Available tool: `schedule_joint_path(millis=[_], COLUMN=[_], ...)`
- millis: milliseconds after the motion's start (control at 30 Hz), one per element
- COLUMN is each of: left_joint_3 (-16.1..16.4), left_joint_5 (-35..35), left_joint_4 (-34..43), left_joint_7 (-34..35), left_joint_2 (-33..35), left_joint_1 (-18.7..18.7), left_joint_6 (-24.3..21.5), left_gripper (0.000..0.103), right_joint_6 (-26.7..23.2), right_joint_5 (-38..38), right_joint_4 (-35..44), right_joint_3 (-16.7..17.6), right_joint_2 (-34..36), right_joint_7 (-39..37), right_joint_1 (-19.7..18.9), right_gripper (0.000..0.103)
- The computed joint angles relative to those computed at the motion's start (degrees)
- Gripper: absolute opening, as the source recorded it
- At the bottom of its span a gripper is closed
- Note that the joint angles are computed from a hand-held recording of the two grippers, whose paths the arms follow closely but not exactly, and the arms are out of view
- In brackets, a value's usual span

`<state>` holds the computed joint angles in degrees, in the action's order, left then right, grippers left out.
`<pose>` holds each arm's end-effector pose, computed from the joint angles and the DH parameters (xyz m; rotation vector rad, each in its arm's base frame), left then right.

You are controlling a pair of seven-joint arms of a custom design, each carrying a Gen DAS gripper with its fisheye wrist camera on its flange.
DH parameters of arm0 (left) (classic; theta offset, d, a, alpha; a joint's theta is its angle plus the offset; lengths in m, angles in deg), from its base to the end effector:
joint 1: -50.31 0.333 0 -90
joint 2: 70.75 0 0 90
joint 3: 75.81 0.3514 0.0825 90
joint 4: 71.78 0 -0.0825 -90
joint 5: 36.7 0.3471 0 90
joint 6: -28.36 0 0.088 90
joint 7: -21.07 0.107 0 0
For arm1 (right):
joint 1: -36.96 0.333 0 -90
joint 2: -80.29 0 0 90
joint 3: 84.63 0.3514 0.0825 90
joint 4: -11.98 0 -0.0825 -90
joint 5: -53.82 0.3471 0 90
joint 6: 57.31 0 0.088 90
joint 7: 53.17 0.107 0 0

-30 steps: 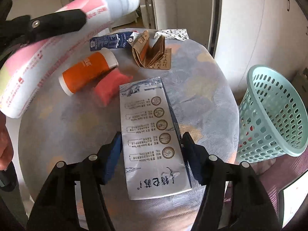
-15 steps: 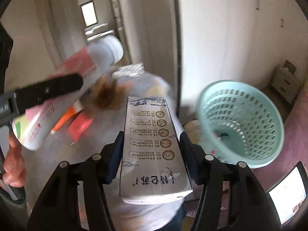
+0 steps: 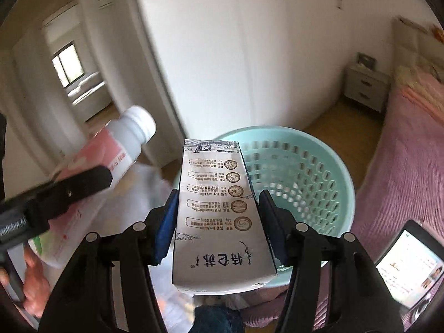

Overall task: Collect trash
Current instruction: 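Carry the carton and pink bottle over the teal basket and release both, then move both open grippers back toward the table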

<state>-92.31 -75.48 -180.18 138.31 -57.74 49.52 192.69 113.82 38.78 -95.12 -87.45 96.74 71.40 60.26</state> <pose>0.6145 -0.1374 0.5205 -1.7351 2.0332 -1.1559 0.6016 0.2483 0.5143 -1.6703 1.6636 -0.4979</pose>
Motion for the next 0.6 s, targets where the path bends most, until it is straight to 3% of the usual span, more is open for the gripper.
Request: schedule_joint_path(millis=[300, 400, 500, 600], left_joint_3=[1.8, 2.1, 0.1, -1.2], left_joint_5=[12.8, 15.8, 16.3, 16.3], left_joint_4=[17.9, 20.6, 21.1, 20.2], left_joint_7=[-15.9, -19.8, -19.1, -18.3], left_joint_2=[15.4, 18.1, 19.1, 18.4], left_joint_1=[-3.7, -4.3, -3.0, -2.1], left_joint_6=[-11.5, -12.0, -11.1, -10.5], left_gripper=[0.047, 0.050, 0.058, 0.059], right_joint_6=[-3.6, -4.6, -5.3, -5.9], right_joint_5=[6.2, 7.6, 8.5, 9.2], right_joint_4=[4.5, 5.8, 6.5, 7.1], right_joint_3=[0.2, 0.7, 0.7, 0.5], right_joint_2=[4.8, 6.1, 7.1, 8.0], right_joint_7=[-0.8, -1.8, -2.2, -1.8], right_joint_1=[-4.3, -5.5, -6.0, -5.9], right_gripper=[0.054, 0.054, 0.055, 0.056])
